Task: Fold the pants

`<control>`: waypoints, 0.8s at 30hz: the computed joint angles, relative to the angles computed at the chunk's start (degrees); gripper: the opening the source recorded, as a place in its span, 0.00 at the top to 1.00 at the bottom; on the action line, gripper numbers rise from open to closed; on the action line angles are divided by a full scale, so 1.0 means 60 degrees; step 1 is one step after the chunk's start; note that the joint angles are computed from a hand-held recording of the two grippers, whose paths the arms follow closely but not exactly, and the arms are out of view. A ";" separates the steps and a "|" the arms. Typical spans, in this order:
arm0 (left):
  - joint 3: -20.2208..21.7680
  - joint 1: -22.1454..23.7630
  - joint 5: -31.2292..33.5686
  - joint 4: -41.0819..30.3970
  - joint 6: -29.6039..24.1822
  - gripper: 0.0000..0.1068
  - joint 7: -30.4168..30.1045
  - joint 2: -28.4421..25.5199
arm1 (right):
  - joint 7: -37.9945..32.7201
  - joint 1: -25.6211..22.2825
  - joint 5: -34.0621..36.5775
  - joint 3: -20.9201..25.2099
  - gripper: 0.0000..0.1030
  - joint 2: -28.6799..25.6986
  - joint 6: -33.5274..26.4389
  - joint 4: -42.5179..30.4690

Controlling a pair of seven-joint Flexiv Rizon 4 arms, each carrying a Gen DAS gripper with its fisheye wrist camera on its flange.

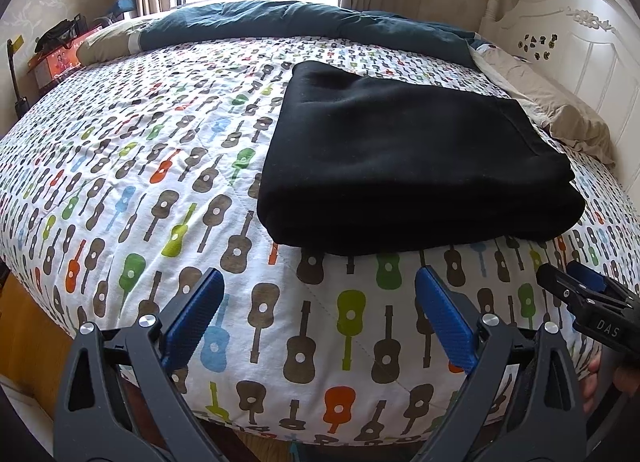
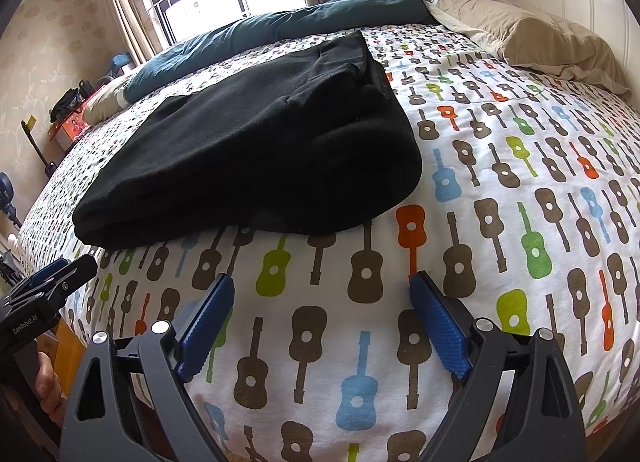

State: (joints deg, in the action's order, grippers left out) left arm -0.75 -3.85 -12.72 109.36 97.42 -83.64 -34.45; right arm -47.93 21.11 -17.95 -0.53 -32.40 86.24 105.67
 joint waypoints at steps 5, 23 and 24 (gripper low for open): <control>0.0303 -0.0261 0.0025 -0.0055 0.0003 0.10 -0.0049 -0.0008 | 0.0019 0.0049 -0.0004 -0.0039 0.14 0.0010 0.0013 0.0022; 0.0575 -0.0504 0.0056 -0.0168 -0.0125 0.09 -0.0141 -0.0067 | 0.0003 0.0107 -0.0085 -0.0122 0.13 -0.0006 -0.0013 0.0018; 0.0558 -0.0487 0.0063 -0.0165 -0.0114 0.09 -0.0138 -0.0068 | 0.0004 0.0114 -0.0095 -0.0130 0.13 -0.0007 -0.0019 0.0017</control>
State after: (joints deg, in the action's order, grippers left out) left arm 2.60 -6.77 -12.34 108.37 96.73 -84.46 -34.86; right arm -47.90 21.79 -18.51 -1.31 -32.44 86.13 105.78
